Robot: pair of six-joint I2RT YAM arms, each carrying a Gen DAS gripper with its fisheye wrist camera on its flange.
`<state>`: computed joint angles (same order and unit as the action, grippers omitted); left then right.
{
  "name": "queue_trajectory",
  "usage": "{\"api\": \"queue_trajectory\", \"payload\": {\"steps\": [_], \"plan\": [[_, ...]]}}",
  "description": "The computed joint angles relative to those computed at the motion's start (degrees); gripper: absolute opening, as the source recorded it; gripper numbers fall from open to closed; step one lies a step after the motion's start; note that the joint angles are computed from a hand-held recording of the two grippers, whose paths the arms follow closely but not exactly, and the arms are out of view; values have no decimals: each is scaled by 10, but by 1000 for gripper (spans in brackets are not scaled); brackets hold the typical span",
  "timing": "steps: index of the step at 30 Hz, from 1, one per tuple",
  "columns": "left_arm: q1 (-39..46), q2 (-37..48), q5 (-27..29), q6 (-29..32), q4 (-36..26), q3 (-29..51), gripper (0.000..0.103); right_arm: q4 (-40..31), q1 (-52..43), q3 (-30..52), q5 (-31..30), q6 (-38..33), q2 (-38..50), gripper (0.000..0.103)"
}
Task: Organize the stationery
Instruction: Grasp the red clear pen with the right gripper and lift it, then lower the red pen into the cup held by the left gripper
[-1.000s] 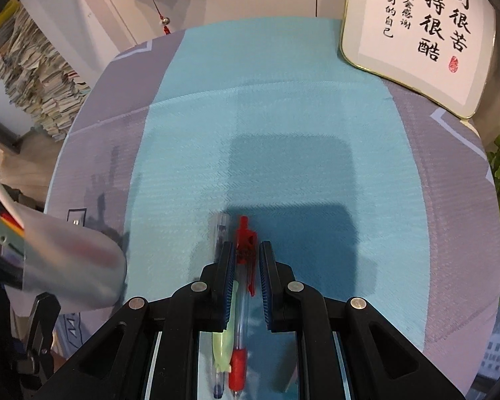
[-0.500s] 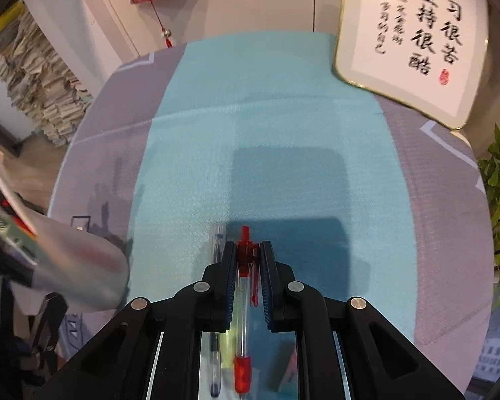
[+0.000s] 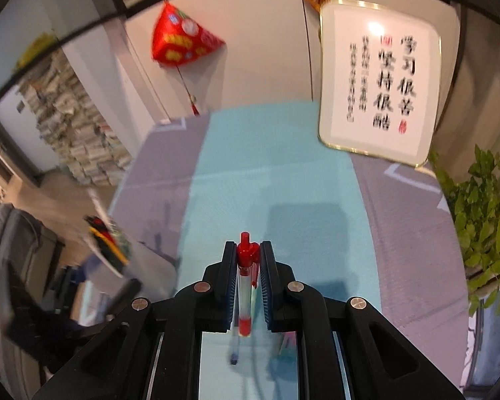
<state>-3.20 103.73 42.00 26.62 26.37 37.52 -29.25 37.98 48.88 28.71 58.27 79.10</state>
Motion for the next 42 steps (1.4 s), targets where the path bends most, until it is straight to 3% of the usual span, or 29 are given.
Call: {"api": "queue_trajectory", "payload": {"steps": [10, 18, 30, 37, 42], "plan": [[1, 0, 1, 1, -1, 1, 71, -68, 73, 101, 92, -24, -11, 13], [1, 1, 1, 1, -1, 1, 70, -54, 131, 184, 129, -87, 10, 13], [-1, 1, 1, -1, -1, 1, 70, 7, 103, 234, 63, -151, 139, 13], [-2, 5, 5, -2, -16, 9, 71, 48, 77, 209, 12, -151, 166, 13], [-21, 2, -38, 4, -21, 6, 70, 72, 75, 192, -3, -155, 166, 13]]}}
